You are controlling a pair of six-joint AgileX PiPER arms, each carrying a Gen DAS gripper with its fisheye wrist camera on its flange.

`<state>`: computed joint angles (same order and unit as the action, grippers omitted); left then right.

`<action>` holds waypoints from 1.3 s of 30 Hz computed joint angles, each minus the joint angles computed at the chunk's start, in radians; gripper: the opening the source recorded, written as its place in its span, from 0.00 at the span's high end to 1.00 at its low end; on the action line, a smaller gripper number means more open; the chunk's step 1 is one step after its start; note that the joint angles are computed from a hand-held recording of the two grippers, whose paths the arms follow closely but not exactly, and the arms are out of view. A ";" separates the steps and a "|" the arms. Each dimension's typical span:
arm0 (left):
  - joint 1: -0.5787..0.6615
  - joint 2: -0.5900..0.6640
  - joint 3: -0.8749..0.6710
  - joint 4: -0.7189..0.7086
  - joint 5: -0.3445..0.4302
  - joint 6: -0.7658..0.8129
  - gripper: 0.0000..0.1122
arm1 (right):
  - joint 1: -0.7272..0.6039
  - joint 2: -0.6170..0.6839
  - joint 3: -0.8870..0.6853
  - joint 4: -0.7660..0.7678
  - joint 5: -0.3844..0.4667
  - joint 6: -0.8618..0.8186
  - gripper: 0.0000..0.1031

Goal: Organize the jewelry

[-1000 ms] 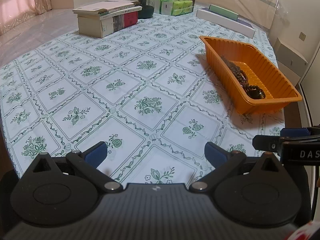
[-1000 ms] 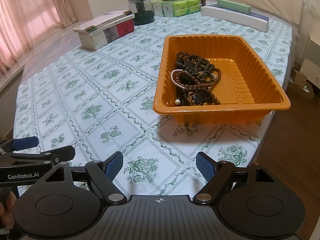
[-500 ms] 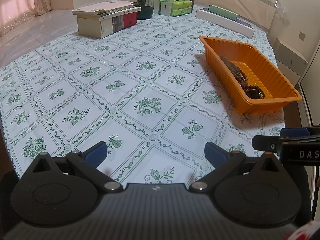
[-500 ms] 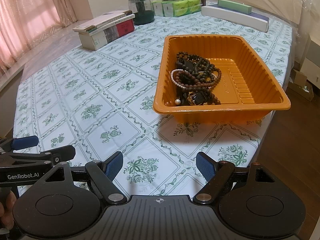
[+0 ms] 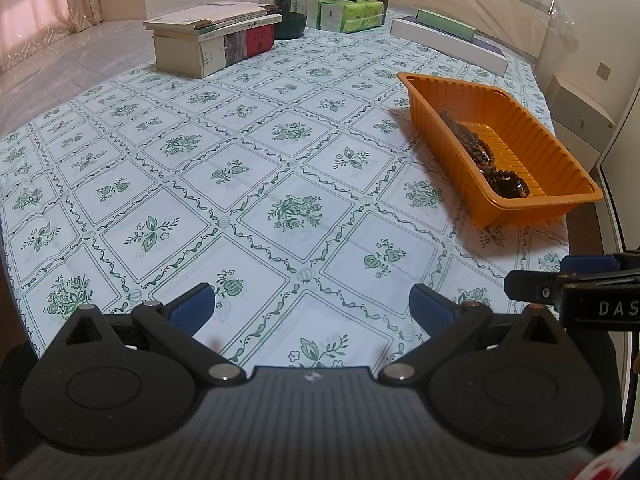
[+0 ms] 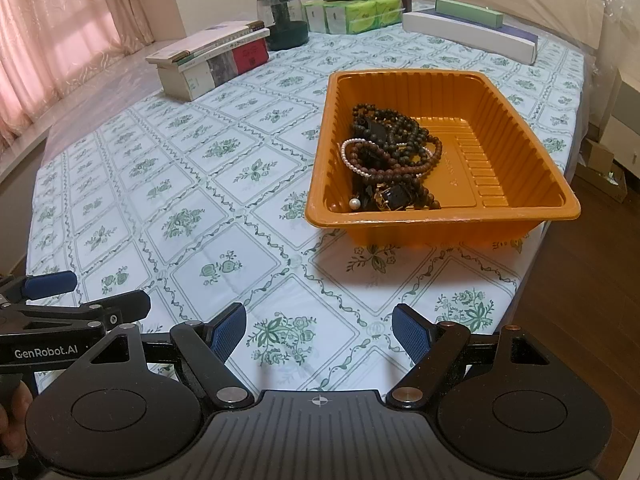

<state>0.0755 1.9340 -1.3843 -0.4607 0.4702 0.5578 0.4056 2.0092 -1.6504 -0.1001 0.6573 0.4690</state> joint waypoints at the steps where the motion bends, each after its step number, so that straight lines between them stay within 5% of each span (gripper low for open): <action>1: 0.000 0.000 0.000 0.000 0.000 0.000 0.09 | 0.000 0.000 -0.001 0.000 0.001 0.000 0.23; 39: 0.002 0.000 -0.001 -0.015 0.002 0.012 0.08 | -0.002 0.009 -0.027 0.006 0.020 -0.016 0.23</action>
